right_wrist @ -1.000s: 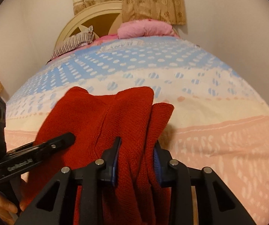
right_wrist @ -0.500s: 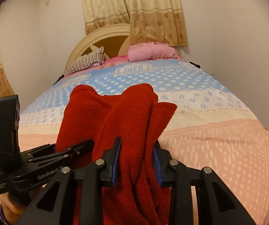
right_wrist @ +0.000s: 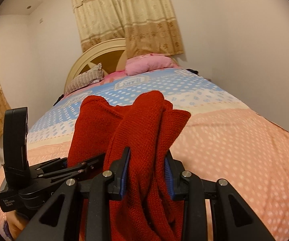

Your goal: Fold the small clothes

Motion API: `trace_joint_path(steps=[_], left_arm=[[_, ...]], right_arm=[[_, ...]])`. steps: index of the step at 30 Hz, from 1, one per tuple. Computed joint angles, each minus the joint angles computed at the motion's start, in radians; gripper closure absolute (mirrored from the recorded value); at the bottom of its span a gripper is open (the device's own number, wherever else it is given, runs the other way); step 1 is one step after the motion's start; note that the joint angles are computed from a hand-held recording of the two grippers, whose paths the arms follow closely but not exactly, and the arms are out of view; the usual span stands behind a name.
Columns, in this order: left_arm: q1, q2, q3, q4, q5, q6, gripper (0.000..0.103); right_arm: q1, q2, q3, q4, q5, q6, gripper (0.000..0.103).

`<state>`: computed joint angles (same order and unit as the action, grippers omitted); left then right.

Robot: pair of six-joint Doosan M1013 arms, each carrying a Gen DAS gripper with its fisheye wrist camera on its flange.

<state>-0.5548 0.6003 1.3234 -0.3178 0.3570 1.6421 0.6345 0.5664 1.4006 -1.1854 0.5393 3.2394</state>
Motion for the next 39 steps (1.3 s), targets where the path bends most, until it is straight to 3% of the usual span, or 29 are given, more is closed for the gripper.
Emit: trace_joint_path(steps=[9, 16, 25, 28, 30, 34, 36, 39], left_arm=[[-0.045, 0.034, -0.052, -0.058, 0.050, 0.124, 0.062], [-0.078, 0.094, -0.138, -0.028, 0.083, 0.152, 0.062], [-0.119, 0.174, -0.239, 0.133, 0.062, 0.048, 0.062], [-0.127, 0.209, -0.287, 0.230, 0.107, -0.040, 0.062], [-0.123, 0.226, -0.315, 0.233, 0.150, -0.073, 0.062], [-0.108, 0.253, -0.362, 0.161, 0.244, -0.090, 0.045], [-0.099, 0.270, -0.395, 0.136, 0.309, -0.118, 0.030], [-0.080, 0.293, -0.434, 0.060, 0.389, -0.138, 0.016]], right_arm=[[0.008, -0.079, 0.146, -0.114, 0.082, 0.239, 0.072], [-0.007, -0.116, 0.232, -0.162, 0.138, 0.376, 0.072], [-0.051, -0.110, 0.273, -0.199, 0.197, 0.472, 0.072], [-0.078, -0.097, 0.276, -0.170, 0.188, 0.475, 0.072], [-0.100, -0.088, 0.275, -0.124, 0.163, 0.451, 0.072], [-0.141, -0.078, 0.295, -0.069, 0.077, 0.469, 0.072], [-0.153, -0.076, 0.309, -0.087, 0.042, 0.502, 0.072], [-0.166, -0.079, 0.322, -0.111, 0.001, 0.538, 0.070]])
